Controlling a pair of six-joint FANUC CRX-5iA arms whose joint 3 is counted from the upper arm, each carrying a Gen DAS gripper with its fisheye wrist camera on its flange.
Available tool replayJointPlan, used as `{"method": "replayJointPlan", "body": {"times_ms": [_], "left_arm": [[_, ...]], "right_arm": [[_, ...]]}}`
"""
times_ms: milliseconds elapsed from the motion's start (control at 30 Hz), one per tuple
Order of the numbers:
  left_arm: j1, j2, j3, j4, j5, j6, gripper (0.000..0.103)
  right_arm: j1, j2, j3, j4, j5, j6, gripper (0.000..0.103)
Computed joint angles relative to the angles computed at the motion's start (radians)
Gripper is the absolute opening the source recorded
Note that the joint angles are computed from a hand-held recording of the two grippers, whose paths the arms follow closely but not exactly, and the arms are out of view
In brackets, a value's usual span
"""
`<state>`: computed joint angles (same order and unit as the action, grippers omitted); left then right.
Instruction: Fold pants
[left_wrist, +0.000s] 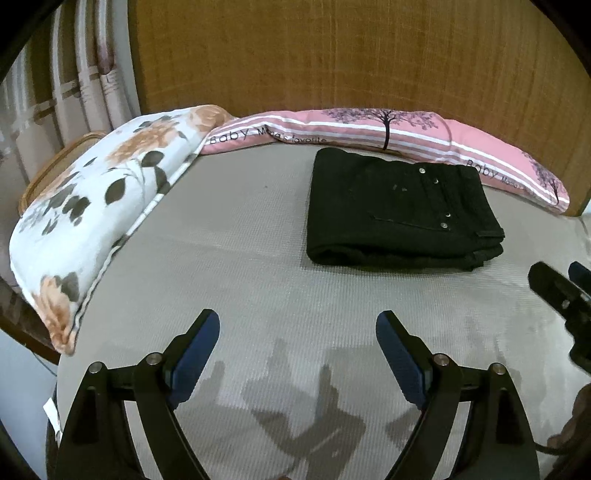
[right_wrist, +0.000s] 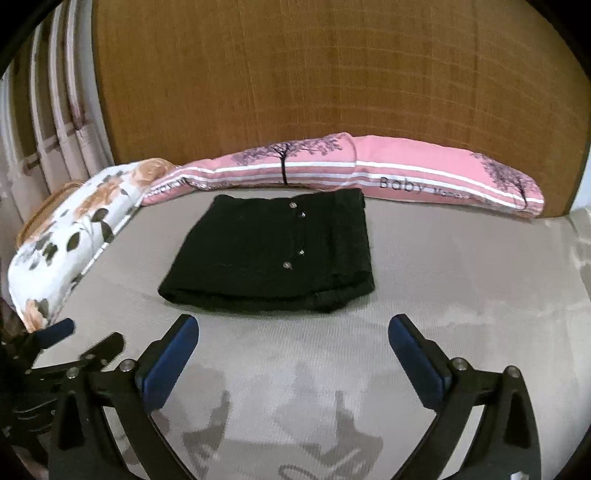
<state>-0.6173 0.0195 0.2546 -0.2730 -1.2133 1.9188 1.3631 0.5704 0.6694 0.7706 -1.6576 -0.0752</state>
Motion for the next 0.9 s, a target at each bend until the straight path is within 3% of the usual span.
{"method": "replayJointPlan", "body": {"times_ms": [500, 900], "left_arm": [[-0.045, -0.022, 0.002, -0.067, -0.034, 0.042, 0.087], [-0.052, -0.010, -0.001, -0.072, -0.037, 0.033, 0.087]], "right_arm": [[0.026, 0.086, 0.136, -0.022, -0.092, 0.064, 0.102], [0.027, 0.047, 0.064, -0.044, -0.078, 0.027, 0.102]]}}
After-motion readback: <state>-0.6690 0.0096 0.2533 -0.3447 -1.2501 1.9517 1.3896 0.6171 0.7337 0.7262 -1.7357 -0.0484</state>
